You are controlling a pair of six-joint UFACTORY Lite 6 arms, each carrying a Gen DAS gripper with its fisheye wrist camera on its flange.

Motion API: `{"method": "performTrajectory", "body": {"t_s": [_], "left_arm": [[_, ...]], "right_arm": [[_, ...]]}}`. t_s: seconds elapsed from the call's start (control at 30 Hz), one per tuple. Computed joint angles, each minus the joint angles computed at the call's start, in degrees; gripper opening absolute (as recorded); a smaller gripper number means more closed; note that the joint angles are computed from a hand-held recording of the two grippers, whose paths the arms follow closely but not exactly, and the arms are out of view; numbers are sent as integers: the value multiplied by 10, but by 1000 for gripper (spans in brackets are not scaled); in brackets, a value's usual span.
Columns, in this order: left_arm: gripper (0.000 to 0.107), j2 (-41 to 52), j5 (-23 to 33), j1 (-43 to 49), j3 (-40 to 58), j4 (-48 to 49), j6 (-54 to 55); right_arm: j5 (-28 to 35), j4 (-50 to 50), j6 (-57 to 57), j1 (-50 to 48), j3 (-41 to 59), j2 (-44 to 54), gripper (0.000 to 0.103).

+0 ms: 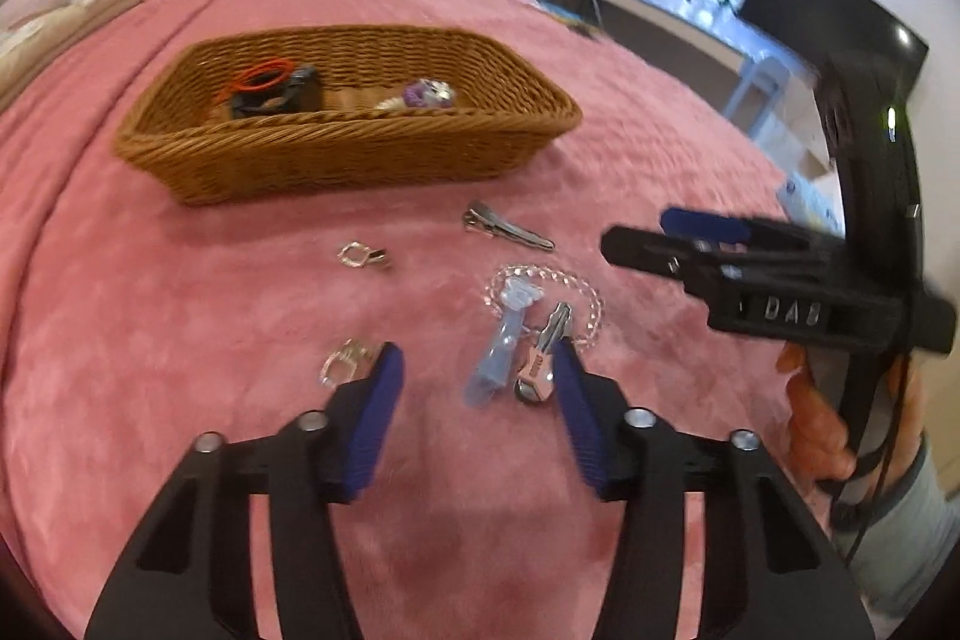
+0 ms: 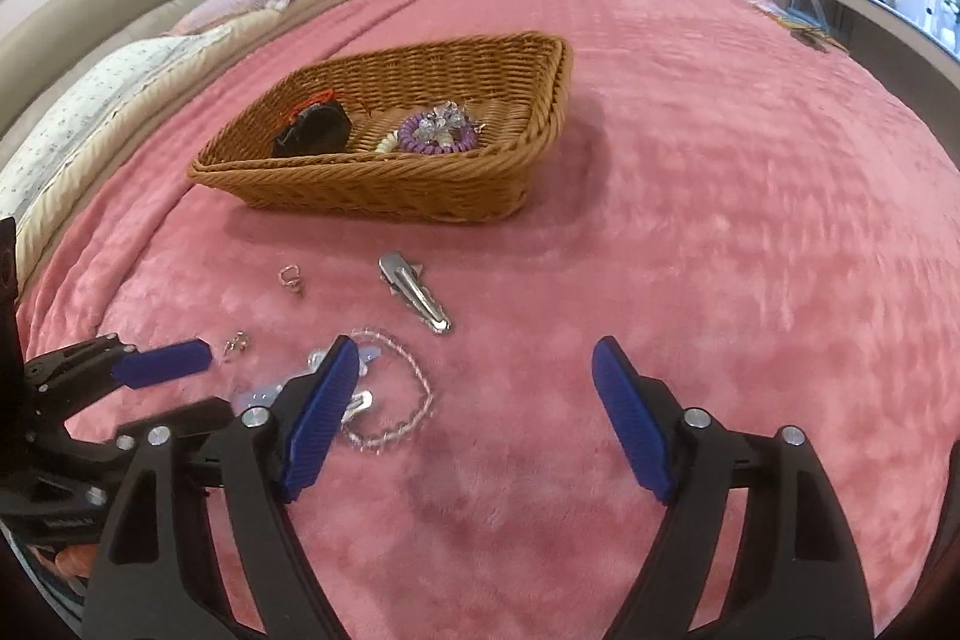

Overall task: Organize jewelry
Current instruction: 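Grasp the clear plastic charm with left tool while right tool grasps silver hair clip, then carry clear charm and silver hair clip into the basket and open both tools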

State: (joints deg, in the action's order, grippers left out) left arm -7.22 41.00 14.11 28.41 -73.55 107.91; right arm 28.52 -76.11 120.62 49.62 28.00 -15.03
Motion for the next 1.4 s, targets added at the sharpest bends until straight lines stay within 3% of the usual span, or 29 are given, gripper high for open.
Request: {"method": "performTrajectory", "body": {"t_s": [0.33,0.43,0.5,0.67,0.87,1.0,1.4], "left_arm": [[30,76,-37,-74,57,39,-48],[28,75,-34,-72,55,38,-43],[15,79,-32,-71,58,39,-46],[12,64,-38,-73,45,41,-41],[11,35,-37,-55,24,46,-55],[11,-2,-14,-2,1,68,-68],[11,-163,49,211,-118,158,-77]], "right_arm": [[-156,-22,-91,-107,121,147,37],[-156,11,-139,-112,153,186,35],[-159,42,-181,-116,175,212,31],[-146,57,-203,-115,203,251,15],[-143,25,-144,-120,146,193,14],[-126,58,-132,-111,78,114,14],[44,160,-3,105,-99,-111,14]]}}
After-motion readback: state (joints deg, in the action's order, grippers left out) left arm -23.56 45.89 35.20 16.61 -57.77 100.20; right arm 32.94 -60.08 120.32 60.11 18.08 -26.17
